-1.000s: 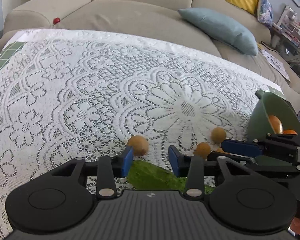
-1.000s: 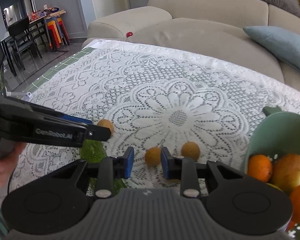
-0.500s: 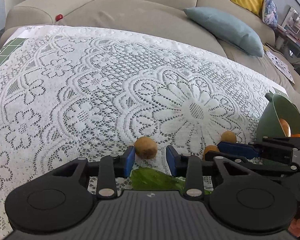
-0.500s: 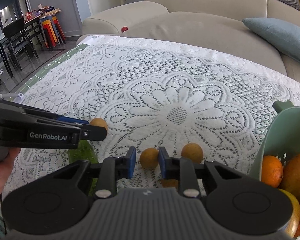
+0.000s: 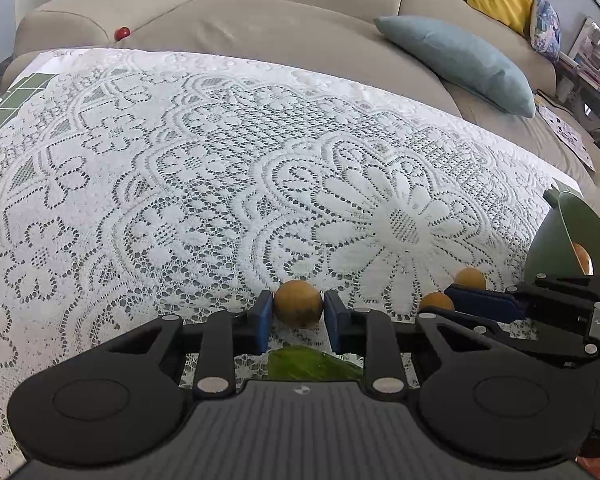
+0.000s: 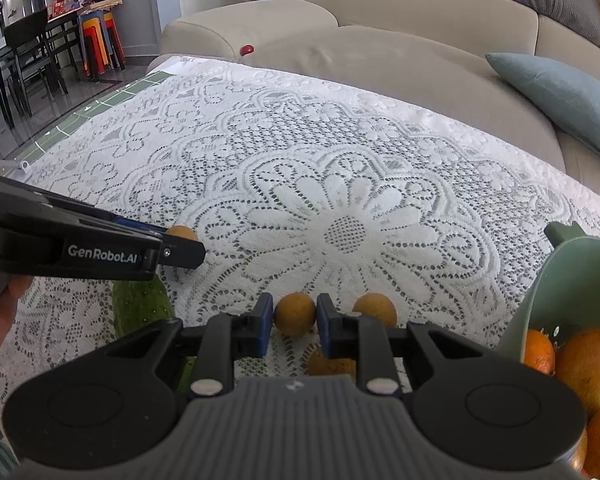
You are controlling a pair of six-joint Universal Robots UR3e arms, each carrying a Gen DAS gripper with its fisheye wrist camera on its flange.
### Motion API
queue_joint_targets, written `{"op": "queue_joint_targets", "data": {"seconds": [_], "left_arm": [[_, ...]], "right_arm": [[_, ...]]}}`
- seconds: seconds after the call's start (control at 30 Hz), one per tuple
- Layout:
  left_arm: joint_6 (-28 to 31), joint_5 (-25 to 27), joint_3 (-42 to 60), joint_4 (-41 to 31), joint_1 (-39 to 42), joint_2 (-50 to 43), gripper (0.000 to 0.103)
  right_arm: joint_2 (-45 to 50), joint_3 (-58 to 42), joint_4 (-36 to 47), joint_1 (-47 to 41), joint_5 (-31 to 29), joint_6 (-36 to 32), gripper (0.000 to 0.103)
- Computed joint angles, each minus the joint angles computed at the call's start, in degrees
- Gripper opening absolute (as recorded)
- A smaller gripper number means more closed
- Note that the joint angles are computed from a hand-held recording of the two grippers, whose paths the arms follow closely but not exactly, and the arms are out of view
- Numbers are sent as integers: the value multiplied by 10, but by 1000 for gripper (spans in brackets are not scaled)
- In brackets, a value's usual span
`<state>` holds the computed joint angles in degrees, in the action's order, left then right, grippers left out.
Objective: Organize fruits
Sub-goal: 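Grasp a small brown fruit with the left tool while the right tool grasps another, then carry both small brown fruits with both tools over the green colander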
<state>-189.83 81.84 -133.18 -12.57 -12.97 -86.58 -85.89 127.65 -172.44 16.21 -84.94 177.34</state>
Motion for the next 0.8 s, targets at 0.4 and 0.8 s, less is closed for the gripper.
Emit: {"op": "queue_joint_targets", "data": {"seconds": [0.4,0.8], "left_arm": [[-15,11,-6,0,-12,34,30],[-69,64,50,-74,-99,80,30]], "right_arm": [[-25,11,-18,13,-11,-8,19],[-159,49,35,-19,12,-12,19]]}}
